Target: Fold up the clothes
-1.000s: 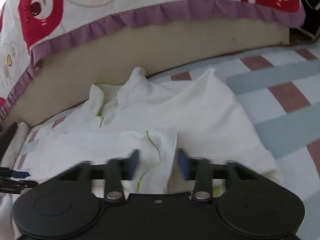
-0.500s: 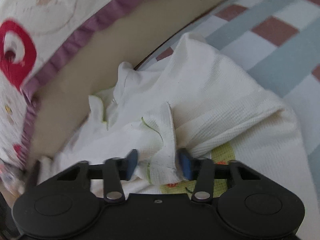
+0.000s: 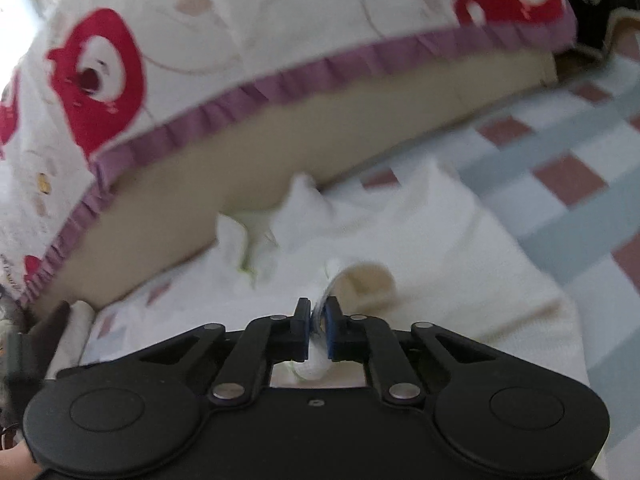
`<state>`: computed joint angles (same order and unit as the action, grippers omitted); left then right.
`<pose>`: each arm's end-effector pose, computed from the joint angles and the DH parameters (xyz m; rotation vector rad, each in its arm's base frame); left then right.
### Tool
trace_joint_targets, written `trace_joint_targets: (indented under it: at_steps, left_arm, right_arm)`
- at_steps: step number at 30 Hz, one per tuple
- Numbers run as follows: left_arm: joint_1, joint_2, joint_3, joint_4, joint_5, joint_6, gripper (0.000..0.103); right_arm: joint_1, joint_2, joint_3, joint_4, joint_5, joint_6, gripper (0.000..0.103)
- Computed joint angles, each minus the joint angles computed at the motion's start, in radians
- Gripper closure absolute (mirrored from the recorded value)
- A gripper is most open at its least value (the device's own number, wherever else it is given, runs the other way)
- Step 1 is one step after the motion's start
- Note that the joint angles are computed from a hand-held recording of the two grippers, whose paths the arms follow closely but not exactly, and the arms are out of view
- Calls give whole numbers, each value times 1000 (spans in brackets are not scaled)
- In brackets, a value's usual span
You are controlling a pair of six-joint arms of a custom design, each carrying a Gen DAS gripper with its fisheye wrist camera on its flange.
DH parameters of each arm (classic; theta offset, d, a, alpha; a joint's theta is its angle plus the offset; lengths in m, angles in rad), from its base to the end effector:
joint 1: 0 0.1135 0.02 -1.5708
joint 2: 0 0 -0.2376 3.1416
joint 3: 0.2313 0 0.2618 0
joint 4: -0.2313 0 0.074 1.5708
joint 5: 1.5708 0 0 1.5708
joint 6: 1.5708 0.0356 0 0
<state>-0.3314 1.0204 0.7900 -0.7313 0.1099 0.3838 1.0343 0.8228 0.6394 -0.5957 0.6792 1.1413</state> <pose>0.2069 -0.0753 0.2265 0.9257 2.3524 -0.1182 0.1175 0.1538 0.2288 0.4339 2.1396 0.4450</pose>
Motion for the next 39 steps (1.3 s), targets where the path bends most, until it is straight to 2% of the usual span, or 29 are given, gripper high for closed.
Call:
trace_joint_targets:
  at_steps: [4, 9, 12, 16, 19, 24, 28, 31, 33, 39]
  left_arm:
    - [24, 17, 18, -20, -31, -22, 32]
    - [72, 59, 64, -57, -117, -75, 31]
    - [38, 37, 65, -57, -168, -55, 34]
    - [-24, -54, 54, -65, -73, 24, 32]
    - [-58, -48, 63, -75, -9, 35, 31]
    - [-62, 50, 47, -6, -111, -52, 32]
    - [6, 97, 79, -18, -141, -126, 31]
    - [30, 96, 82, -25, -168, -123, 31]
    - [34, 97, 82, -38, -173, -109, 31]
    - [25, 87, 83, -56, -191, -76, 31]
  right_arm:
    - [12, 32, 16, 28, 31, -50, 95]
    - [42, 30, 41, 41, 66, -108, 96]
    - [57, 0, 51, 27, 90, -124, 96]
    - [69, -29, 56, 5, 104, -127, 96]
    - [56, -17, 66, -2, 97, -136, 96]
    - [63, -10, 83, -4, 123, -161, 97]
    - [145, -28, 119, -24, 242, -174, 97]
    - [181, -16, 163, -54, 293, -216, 97]
    - [171, 11, 190, -107, 290, -200, 97]
    - [61, 55, 191, -234, 172, -129, 97]
